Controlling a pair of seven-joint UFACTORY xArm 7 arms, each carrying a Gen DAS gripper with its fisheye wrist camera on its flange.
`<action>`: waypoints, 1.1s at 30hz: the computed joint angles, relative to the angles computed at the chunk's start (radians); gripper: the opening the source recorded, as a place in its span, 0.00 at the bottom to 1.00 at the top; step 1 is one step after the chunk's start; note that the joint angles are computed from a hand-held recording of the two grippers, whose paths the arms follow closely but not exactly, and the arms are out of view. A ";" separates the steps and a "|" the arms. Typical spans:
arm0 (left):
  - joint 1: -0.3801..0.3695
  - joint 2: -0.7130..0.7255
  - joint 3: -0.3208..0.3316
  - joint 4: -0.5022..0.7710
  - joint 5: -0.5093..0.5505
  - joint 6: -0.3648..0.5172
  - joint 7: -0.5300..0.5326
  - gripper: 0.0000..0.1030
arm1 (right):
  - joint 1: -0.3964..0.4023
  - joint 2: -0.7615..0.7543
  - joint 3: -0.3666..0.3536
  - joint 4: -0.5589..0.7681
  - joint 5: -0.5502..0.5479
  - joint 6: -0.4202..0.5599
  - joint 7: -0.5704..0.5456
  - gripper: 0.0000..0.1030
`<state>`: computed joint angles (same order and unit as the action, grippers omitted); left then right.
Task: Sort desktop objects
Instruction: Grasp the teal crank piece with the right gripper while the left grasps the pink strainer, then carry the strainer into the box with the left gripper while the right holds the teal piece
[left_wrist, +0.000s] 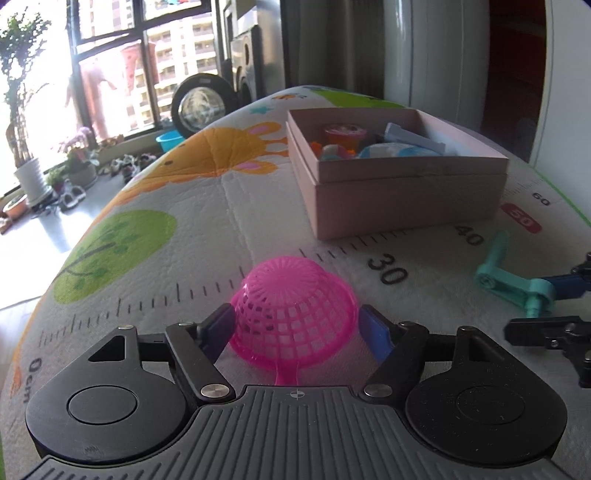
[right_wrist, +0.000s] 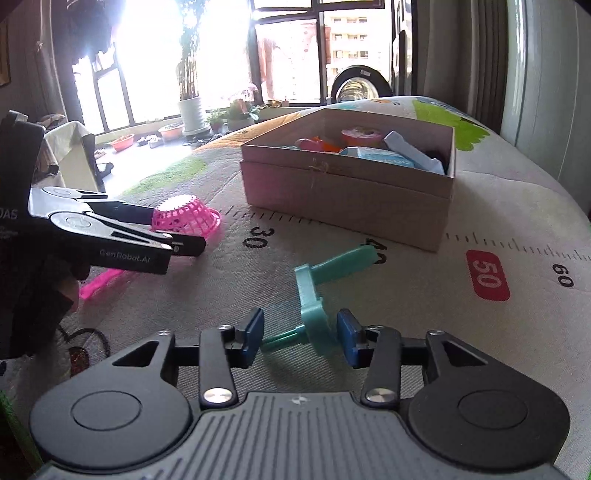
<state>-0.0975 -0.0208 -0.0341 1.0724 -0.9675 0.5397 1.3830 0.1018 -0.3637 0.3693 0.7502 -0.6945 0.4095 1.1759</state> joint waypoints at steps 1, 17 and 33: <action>0.003 -0.024 0.004 -0.023 -0.015 0.020 0.028 0.78 | 0.021 0.000 -0.011 0.001 0.023 -0.005 -0.026 0.53; 0.000 -0.060 0.034 -0.063 -0.025 0.086 0.030 0.94 | 0.030 0.081 -0.050 0.106 0.023 0.055 0.013 0.53; -0.002 -0.059 0.035 -0.066 -0.021 0.081 0.021 0.97 | 0.042 -0.004 -0.028 0.059 -0.019 0.220 0.019 0.56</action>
<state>-0.0999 -0.0796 0.0014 1.0062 -0.9883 0.6212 1.4041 0.1435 -0.3676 0.3408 0.8087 -0.7131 0.6290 1.1948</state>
